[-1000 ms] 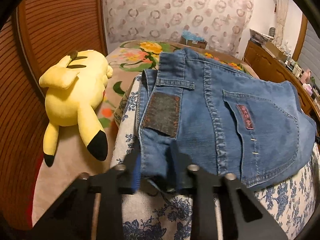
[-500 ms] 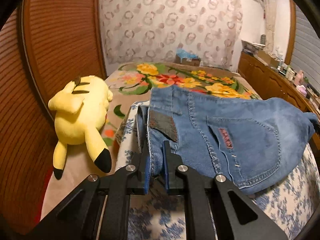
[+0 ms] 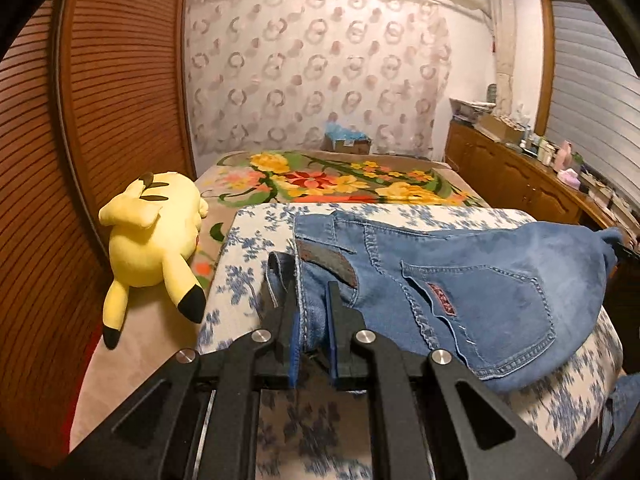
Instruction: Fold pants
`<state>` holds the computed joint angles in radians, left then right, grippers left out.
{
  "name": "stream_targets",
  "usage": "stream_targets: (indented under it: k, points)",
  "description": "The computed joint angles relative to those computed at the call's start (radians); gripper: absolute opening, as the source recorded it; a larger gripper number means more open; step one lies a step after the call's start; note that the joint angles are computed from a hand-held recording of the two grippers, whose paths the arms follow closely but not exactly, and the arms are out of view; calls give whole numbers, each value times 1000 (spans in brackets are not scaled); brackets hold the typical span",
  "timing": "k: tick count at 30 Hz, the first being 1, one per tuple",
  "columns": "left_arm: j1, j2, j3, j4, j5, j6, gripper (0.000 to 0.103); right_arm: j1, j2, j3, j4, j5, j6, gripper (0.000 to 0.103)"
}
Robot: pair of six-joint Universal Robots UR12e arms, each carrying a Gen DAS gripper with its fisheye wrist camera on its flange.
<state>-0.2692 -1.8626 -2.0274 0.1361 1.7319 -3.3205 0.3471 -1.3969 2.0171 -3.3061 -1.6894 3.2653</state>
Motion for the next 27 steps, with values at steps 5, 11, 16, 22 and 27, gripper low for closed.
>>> stream_targets:
  k: [5, 11, 16, 22, 27]
  points:
    - [-14, 35, -64, 35, 0, -6, 12, 16, -31, 54, -29, -15, 23, 14]
    - [-16, 44, -113, 7, -22, -54, 12, 5, -68, 100, 2, 28, 58, 14]
    - [-16, 23, -113, -37, -14, -56, 15, -12, -53, 89, 50, 42, 88, 15]
    - [-32, 15, -108, -38, 22, -24, 40, -10, -61, 79, 68, 23, 95, 21]
    - [-18, 11, -97, -8, -31, -29, 78, 0, -75, 91, 60, 6, 98, 31]
